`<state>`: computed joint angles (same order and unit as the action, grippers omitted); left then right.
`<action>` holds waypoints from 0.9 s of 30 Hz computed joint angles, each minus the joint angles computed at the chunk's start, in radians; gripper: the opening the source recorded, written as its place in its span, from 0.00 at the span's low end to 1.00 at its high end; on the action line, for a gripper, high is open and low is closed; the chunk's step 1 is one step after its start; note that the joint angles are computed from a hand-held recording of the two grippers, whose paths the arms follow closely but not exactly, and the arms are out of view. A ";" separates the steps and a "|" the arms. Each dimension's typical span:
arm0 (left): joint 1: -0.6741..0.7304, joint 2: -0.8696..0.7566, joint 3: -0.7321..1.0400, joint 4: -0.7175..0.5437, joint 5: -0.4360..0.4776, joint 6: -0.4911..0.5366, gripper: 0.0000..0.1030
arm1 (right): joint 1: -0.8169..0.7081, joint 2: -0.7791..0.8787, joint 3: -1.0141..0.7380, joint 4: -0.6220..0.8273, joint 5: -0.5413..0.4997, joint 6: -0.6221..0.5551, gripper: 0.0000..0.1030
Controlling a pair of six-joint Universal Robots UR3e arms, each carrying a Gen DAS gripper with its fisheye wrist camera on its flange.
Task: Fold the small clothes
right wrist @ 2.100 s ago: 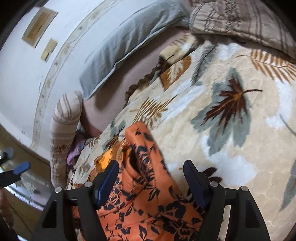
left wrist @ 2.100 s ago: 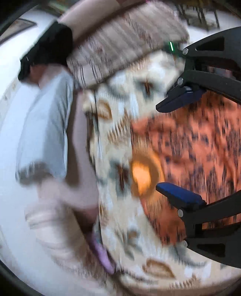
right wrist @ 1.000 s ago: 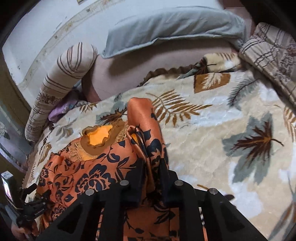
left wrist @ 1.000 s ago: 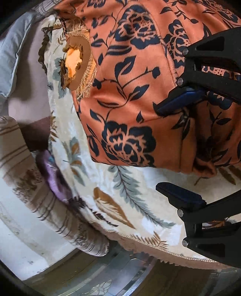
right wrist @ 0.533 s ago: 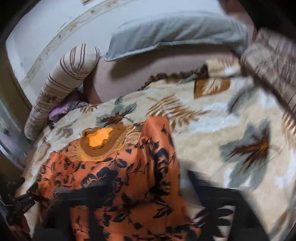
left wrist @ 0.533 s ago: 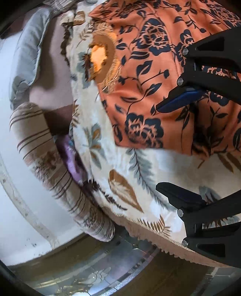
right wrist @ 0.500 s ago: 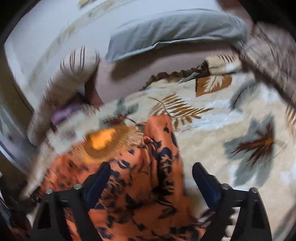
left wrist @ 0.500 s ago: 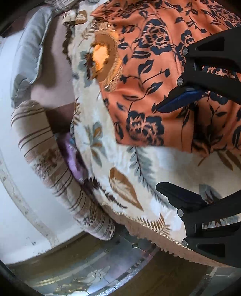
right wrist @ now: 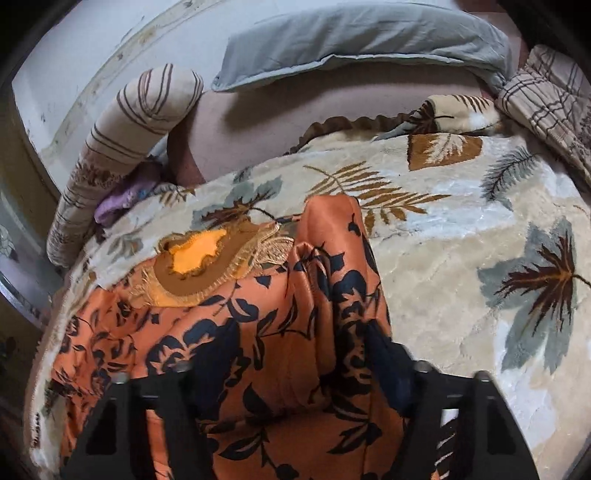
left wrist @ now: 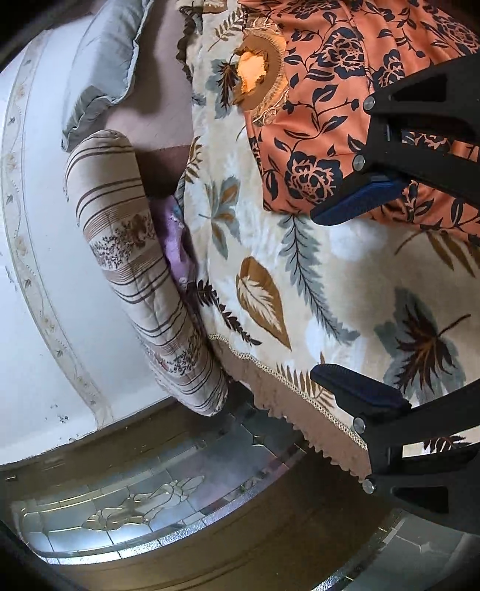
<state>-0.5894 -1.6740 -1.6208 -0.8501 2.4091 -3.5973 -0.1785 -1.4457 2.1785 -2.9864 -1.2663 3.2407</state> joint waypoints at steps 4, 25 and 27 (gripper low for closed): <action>-0.011 -0.007 0.020 -0.018 0.007 -0.005 0.76 | 0.006 0.002 0.003 -0.010 -0.035 -0.007 0.22; 0.022 -0.117 0.080 0.010 -0.033 0.040 0.77 | 0.034 0.016 -0.078 0.148 -0.156 -0.008 0.16; 0.064 -0.179 0.108 0.020 -0.110 0.070 0.77 | -0.001 -0.014 -0.066 0.172 -0.101 -0.012 0.20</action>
<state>-0.5252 -1.8533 -1.5124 -0.8305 2.2988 -3.5276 -0.1800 -1.4596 2.1121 -2.8145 -1.3669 3.2292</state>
